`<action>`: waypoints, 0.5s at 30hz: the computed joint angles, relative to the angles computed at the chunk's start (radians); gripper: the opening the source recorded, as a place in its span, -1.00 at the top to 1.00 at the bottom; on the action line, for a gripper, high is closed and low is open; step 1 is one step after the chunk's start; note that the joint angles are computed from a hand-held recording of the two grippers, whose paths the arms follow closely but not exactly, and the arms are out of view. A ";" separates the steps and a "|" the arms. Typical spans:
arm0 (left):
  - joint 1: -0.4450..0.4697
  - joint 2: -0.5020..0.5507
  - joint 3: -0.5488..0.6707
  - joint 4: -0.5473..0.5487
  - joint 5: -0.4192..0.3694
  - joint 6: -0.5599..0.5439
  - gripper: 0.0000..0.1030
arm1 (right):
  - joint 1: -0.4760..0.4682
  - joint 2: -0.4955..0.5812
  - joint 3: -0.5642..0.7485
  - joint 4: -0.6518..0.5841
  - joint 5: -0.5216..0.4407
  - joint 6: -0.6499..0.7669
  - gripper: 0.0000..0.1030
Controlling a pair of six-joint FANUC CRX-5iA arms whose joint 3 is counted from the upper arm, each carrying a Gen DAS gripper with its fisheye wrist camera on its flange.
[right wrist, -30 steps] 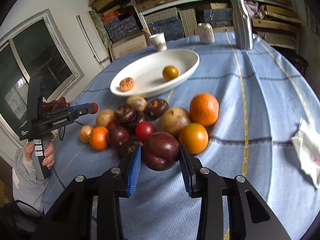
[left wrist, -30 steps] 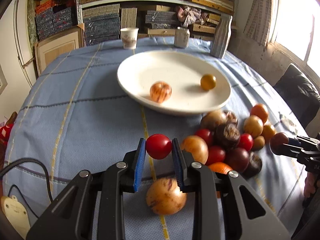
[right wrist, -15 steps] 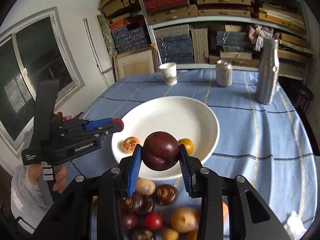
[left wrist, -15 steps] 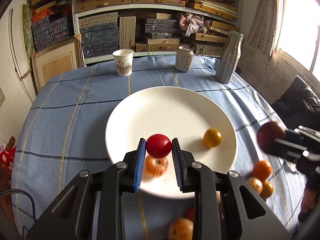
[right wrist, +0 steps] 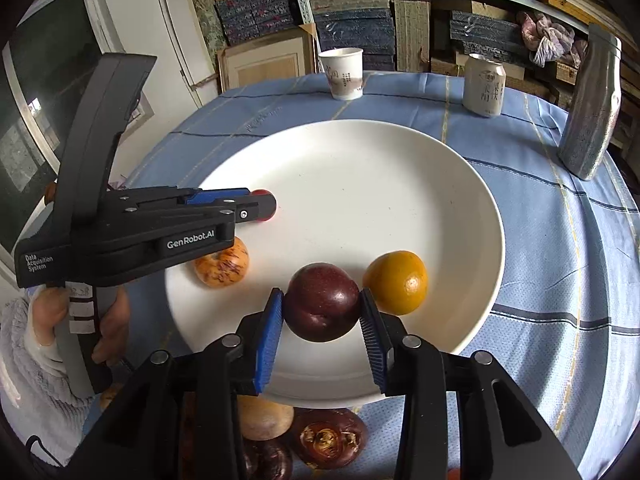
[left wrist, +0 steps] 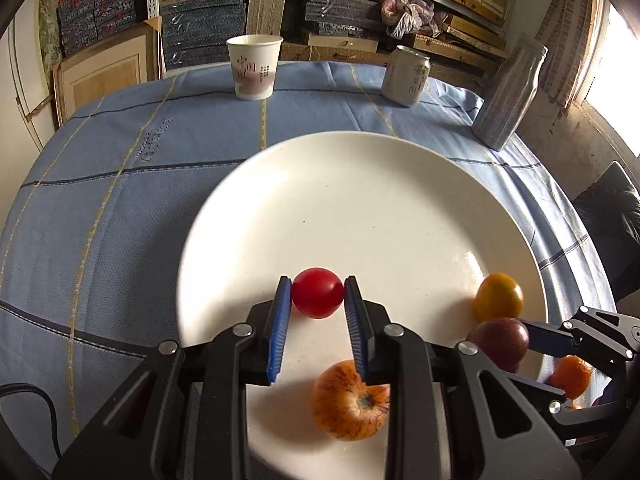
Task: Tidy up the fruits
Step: 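Lower the tomato and plum onto the white plate and open both grippers, then withdraw both grippers from the plate back to the fruit cluster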
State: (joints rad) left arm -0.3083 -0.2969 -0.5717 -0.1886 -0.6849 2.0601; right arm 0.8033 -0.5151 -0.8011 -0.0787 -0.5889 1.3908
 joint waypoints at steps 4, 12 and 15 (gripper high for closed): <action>0.006 -0.014 -0.006 0.005 0.003 0.004 0.41 | -0.013 -0.023 -0.001 -0.023 0.004 0.015 0.03; -0.038 -0.135 -0.003 -0.073 -0.063 0.121 0.00 | 0.042 -0.331 -0.101 0.141 -0.005 -0.162 -0.08; -0.089 -0.206 -0.004 -0.130 -0.111 0.189 -0.06 | 0.097 -0.485 -0.161 0.264 -0.039 -0.283 -0.17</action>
State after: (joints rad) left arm -0.3971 -0.5029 -0.5753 -0.3181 -0.7960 2.2490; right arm 0.9003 -1.0001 -0.9624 0.1856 -0.6278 1.1075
